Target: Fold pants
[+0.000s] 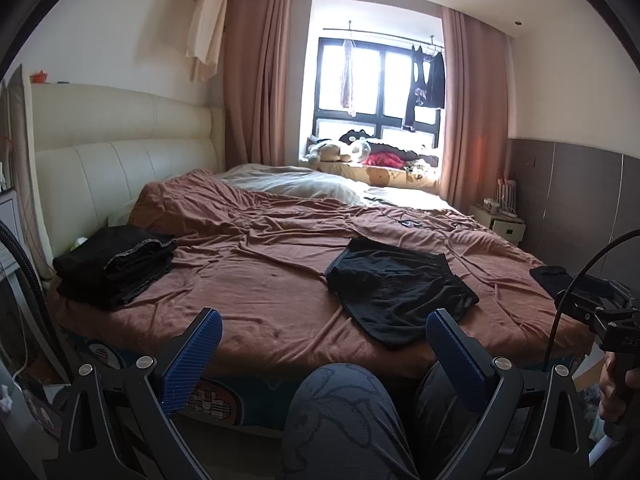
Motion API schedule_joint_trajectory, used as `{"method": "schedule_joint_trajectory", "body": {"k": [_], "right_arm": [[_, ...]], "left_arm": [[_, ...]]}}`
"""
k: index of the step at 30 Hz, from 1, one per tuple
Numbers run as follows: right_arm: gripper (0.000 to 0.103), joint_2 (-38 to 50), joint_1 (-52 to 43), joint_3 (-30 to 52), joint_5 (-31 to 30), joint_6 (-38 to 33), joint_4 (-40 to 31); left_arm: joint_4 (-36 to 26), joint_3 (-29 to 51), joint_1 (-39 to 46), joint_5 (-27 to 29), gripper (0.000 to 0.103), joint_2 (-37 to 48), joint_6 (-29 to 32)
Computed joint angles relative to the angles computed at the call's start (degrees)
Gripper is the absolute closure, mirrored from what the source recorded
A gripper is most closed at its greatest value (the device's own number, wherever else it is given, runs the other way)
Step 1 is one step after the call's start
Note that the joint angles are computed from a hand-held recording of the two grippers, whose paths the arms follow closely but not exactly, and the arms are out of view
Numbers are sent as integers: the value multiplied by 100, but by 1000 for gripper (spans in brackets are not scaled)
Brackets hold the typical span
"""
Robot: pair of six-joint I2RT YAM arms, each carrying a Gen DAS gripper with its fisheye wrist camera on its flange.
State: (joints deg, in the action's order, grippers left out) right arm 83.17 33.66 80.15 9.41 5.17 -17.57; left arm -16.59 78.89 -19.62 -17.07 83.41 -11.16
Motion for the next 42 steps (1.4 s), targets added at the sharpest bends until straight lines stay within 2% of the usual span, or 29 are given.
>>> {"method": "schedule_joint_trajectory", "body": {"k": [42], "right_arm": [[0, -56, 57, -153, 7, 154, 125]], "left_arm": [[97, -249, -29, 1, 0, -176, -155]]}}
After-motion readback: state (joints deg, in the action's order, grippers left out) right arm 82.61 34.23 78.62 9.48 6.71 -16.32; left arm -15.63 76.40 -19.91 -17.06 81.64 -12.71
